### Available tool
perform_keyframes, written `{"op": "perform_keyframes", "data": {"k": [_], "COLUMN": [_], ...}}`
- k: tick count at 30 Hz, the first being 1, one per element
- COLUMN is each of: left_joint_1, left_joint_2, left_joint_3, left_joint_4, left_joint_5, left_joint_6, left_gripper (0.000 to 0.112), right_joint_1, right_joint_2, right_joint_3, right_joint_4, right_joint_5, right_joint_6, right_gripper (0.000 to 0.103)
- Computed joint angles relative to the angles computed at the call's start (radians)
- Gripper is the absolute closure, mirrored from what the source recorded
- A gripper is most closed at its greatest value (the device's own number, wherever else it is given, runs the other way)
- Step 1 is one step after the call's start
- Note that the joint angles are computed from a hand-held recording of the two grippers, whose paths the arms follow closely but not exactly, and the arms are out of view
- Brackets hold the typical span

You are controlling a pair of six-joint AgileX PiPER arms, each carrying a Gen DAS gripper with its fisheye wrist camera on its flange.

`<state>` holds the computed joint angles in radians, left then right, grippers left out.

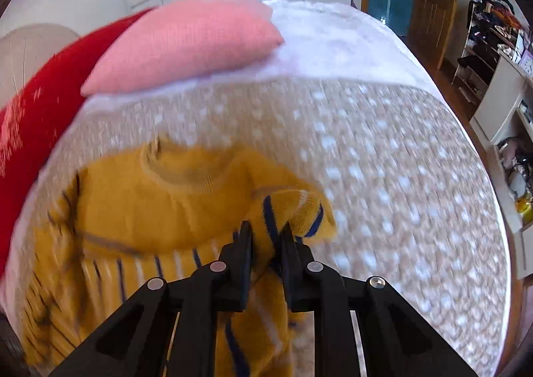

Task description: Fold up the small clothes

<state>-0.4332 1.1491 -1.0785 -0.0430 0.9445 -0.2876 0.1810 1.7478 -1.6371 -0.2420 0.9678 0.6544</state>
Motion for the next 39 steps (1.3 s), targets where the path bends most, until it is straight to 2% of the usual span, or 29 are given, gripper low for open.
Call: {"op": "perform_keyframes", "data": {"k": [2, 3, 4, 6, 12, 14, 15, 16, 18, 19, 21, 22, 25, 26, 28, 29, 31, 33, 36, 37, 39], "left_joint_1": [-0.001, 0.000, 0.001, 0.016, -0.036, -0.096, -0.114, -0.135, -0.134, -0.120, -0.087, -0.061, 0.003, 0.028, 0.092, 0.118, 0.173, 0.226, 0.325, 0.341, 0.373], "left_joint_2": [0.004, 0.005, 0.008, 0.020, 0.026, 0.015, 0.013, 0.008, -0.005, -0.015, -0.020, -0.022, -0.032, -0.040, -0.054, -0.057, -0.069, -0.080, -0.114, -0.125, -0.146], "left_joint_3": [0.004, 0.006, 0.010, 0.013, 0.007, -0.005, -0.010, -0.018, -0.026, -0.028, -0.029, -0.026, -0.017, -0.012, -0.002, 0.000, 0.007, 0.014, 0.035, 0.041, 0.054], "left_joint_4": [-0.004, -0.007, -0.009, -0.036, -0.034, 0.027, 0.049, 0.078, 0.088, 0.088, 0.083, 0.074, 0.052, 0.042, 0.014, 0.005, -0.012, -0.039, -0.120, -0.134, -0.153], "left_joint_5": [-0.003, -0.007, -0.012, -0.016, -0.010, 0.010, 0.017, 0.033, 0.047, 0.052, 0.052, 0.051, 0.050, 0.050, 0.051, 0.053, 0.055, 0.054, 0.057, 0.061, 0.066], "left_joint_6": [0.000, 0.004, 0.008, 0.036, 0.002, -0.054, -0.073, -0.099, -0.112, -0.112, -0.100, -0.086, -0.058, -0.046, -0.007, 0.009, 0.036, 0.065, 0.134, 0.150, 0.190], "left_gripper": [0.047, 0.047, 0.047, 0.047, 0.047, 0.047, 0.047, 0.047, 0.047, 0.047, 0.047, 0.047, 0.047, 0.047, 0.047, 0.047, 0.047, 0.047, 0.047, 0.047, 0.047], "right_joint_1": [-0.011, -0.017, -0.024, -0.050, -0.078, -0.116, -0.122, -0.130, -0.136, -0.142, -0.139, -0.148, -0.083, -0.071, -0.048, -0.015, 0.092, 0.164, 0.281, 0.325, 0.388], "right_joint_2": [0.036, 0.031, 0.002, -0.108, -0.282, -0.302, -0.298, -0.294, -0.291, -0.301, -0.321, -0.324, -0.301, -0.303, -0.361, -0.395, -0.456, -0.478, -0.419, -0.377, -0.290], "right_joint_3": [-0.055, -0.053, -0.018, 0.124, 0.431, 0.512, 0.548, 0.564, 0.567, 0.560, 0.539, 0.512, 0.492, 0.503, 0.540, 0.560, 0.569, 0.552, 0.450, 0.407, 0.329], "right_joint_4": [0.019, 0.035, 0.048, 0.065, 0.153, 0.298, 0.398, 0.472, 0.500, 0.454, 0.267, 0.167, -0.080, -0.093, -0.088, -0.133, -0.260, -0.291, -0.257, -0.228, -0.186], "right_joint_5": [0.007, 0.006, -0.017, -0.085, -0.179, -0.259, -0.313, -0.337, -0.345, -0.329, -0.268, -0.199, -0.081, -0.074, -0.085, -0.075, -0.003, 0.024, 0.030, 0.017, -0.017], "right_joint_6": [-0.033, -0.041, -0.042, -0.039, -0.088, -0.197, -0.245, -0.280, -0.258, -0.217, -0.049, 0.011, 0.215, 0.232, 0.230, 0.275, 0.402, 0.425, 0.366, 0.336, 0.298], "right_gripper": [0.078, 0.065, 0.048, 0.037, 0.034, 0.037, 0.070, 0.087, 0.087, 0.088, 0.088, 0.088, 0.084, 0.083, 0.065, 0.061, 0.058, 0.057, 0.054, 0.050, 0.048]}}
